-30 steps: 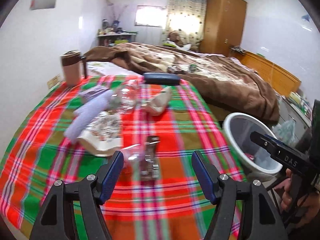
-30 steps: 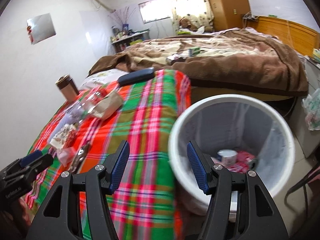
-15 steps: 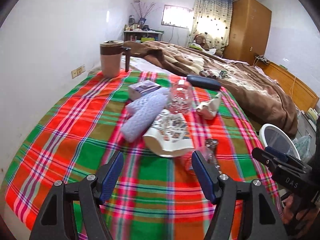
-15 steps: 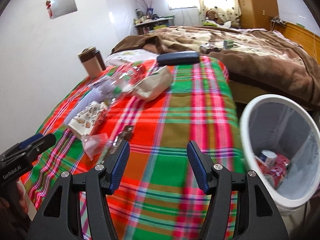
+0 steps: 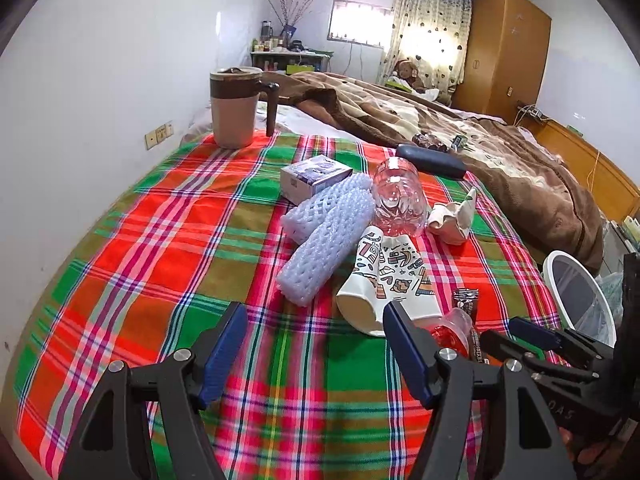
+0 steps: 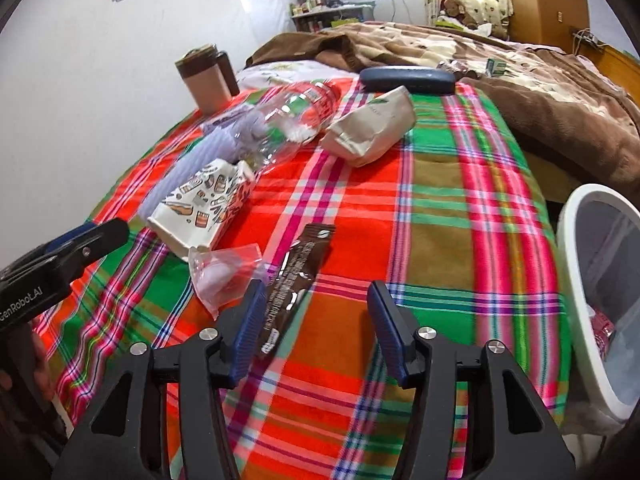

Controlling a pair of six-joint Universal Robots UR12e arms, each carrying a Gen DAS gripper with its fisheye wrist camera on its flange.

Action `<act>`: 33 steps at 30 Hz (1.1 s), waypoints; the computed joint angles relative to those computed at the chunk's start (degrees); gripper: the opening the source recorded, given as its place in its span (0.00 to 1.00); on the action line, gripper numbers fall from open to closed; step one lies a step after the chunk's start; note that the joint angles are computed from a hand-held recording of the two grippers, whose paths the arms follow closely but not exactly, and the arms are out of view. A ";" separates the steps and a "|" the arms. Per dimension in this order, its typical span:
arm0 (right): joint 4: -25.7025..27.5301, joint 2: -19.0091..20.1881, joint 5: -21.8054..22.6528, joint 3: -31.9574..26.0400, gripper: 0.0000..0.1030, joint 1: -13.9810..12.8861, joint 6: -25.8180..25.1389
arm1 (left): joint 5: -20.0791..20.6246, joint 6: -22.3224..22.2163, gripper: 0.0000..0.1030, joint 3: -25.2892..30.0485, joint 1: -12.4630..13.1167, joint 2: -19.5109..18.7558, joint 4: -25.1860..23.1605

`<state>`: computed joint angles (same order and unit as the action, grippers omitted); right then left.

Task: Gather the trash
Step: 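Grasp the brown snack wrapper with the right tool while the left tool grasps the printed paper cup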

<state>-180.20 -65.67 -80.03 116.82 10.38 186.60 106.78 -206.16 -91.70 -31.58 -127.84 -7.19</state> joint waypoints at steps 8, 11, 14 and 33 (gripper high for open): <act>3.97 0.54 -2.71 -1.93 0.48 1.18 -1.30 | -3.69 0.28 0.68 1.82 0.66 -1.25 -1.34; 4.14 0.70 -4.78 -2.28 0.37 1.67 -2.22 | -3.99 0.98 0.68 2.72 0.58 -1.80 -1.83; 3.89 0.60 -5.76 -2.09 0.26 1.64 -2.26 | -5.79 0.74 0.68 3.52 0.78 -2.34 -2.47; 1.30 0.57 -3.43 -0.88 0.13 -0.49 1.03 | -7.65 -1.38 0.67 7.39 1.48 -5.02 -7.32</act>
